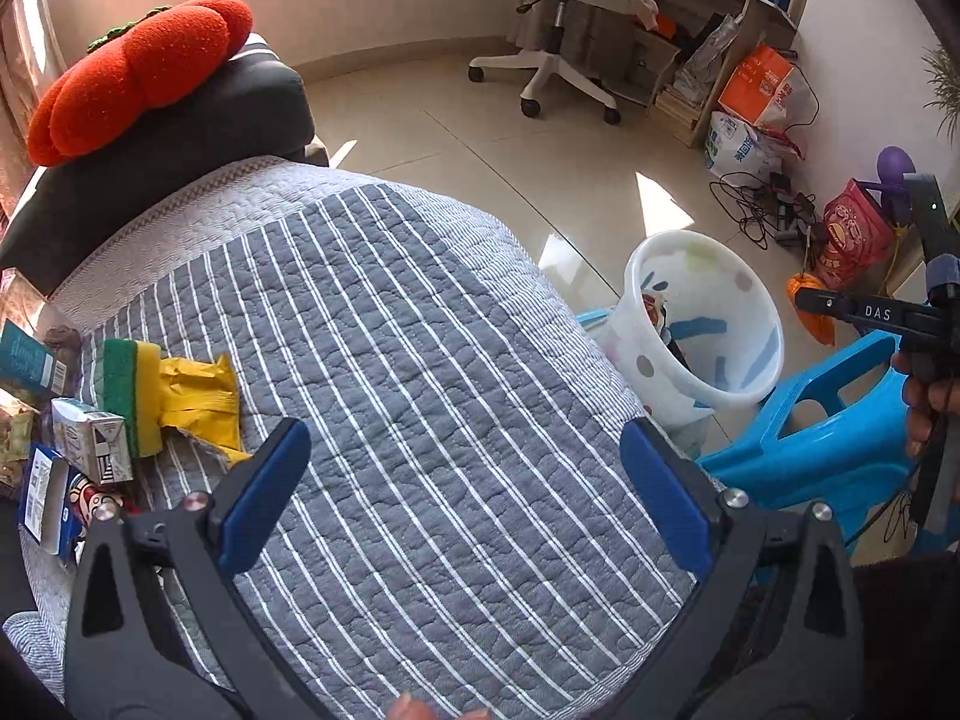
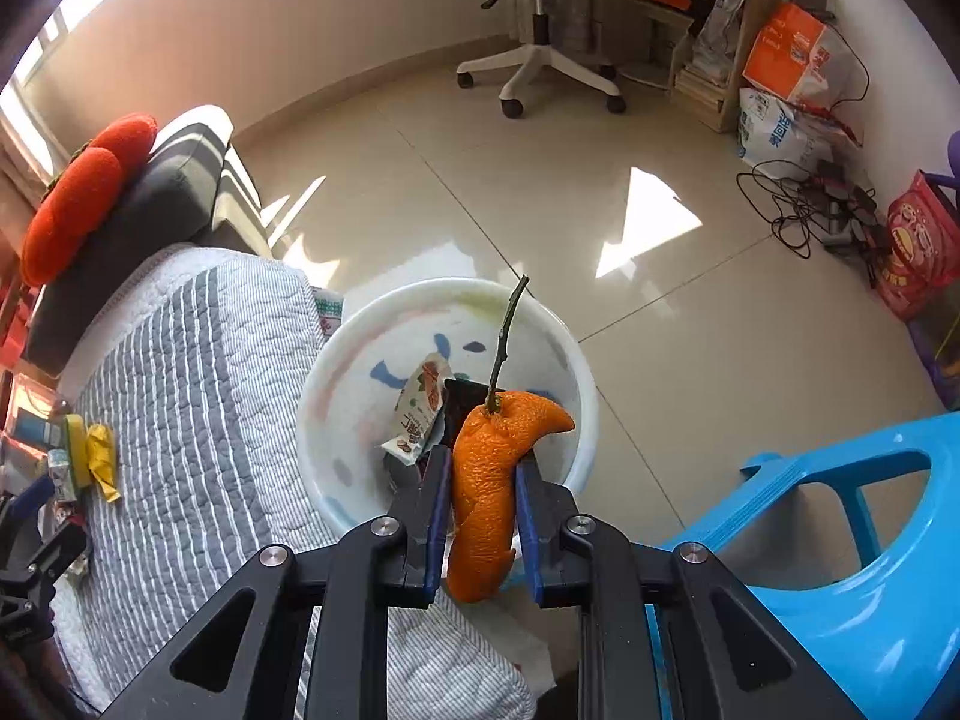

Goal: Collect trash
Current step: 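Release the white wrapper with the left tool while the right tool drops the orange peel, then move the left tool to the crumpled tissue on the bed and grasp it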

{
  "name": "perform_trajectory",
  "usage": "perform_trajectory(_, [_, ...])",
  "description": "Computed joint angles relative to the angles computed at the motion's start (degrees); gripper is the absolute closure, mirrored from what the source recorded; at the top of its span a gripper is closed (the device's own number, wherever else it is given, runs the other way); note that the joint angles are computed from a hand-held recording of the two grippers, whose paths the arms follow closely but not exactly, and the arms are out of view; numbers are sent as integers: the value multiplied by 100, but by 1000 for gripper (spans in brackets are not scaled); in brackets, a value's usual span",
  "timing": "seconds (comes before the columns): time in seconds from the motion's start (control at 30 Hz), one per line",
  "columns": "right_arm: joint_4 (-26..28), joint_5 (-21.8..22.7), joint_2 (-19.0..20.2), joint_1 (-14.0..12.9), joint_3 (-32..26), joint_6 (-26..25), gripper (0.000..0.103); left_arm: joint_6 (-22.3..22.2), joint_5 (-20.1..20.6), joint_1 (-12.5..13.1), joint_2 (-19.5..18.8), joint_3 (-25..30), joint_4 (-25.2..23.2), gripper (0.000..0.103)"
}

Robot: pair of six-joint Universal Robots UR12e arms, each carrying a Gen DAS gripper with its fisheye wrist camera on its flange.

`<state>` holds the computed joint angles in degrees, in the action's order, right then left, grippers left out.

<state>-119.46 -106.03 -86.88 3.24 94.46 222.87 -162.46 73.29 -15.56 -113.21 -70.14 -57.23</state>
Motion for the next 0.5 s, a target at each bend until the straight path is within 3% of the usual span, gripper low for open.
perform_trajectory(0.07, [-72,-15,22,12,-28,29,53,-123,-50,103,74,-113,66,1])
perform_trajectory(0.1, [-115,-52,24,31,-30,85,33,-184,-77,148,99,-147,72,1])
perform_trajectory(0.13, [-161,-97,26,54,-34,132,25,-246,-106,189,129,-179,62,1])
perform_trajectory(0.5, [88,-157,278,389,-409,-243,16,-448,-86,580,407,-485,74,1])
